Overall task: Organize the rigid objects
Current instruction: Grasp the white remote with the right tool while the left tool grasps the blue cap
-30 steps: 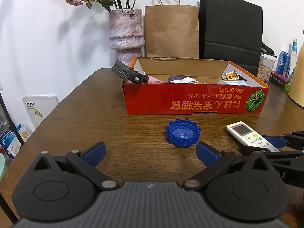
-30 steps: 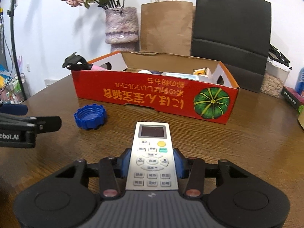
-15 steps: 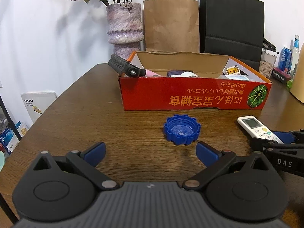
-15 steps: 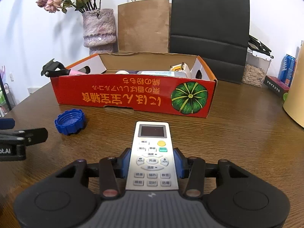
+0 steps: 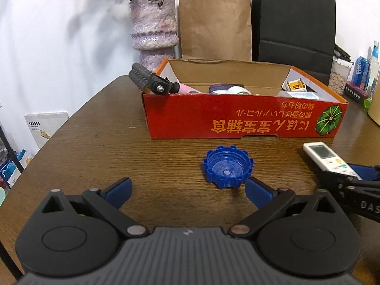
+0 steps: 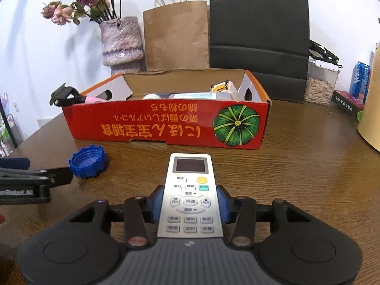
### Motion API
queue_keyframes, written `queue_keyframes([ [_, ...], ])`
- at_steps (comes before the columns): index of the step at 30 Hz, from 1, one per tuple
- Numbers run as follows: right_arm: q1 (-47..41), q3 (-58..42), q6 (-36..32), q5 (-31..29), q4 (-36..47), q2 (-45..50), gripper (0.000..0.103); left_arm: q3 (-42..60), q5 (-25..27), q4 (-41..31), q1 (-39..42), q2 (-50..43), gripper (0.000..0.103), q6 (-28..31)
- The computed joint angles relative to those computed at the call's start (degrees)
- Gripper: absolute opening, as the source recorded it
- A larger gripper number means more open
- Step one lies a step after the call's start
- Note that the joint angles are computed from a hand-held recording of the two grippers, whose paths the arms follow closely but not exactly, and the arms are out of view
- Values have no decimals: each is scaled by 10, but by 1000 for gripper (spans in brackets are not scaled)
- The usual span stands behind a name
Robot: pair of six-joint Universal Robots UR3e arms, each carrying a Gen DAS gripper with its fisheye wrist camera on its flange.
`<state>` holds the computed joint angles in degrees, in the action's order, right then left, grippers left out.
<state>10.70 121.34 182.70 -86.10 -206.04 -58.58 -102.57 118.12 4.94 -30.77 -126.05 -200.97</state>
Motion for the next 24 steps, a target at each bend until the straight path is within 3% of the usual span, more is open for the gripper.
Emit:
queue_keyframes([
  [24, 13, -5, 14, -40, -47, 18, 45, 141, -11, -66, 3, -79, 102, 16],
])
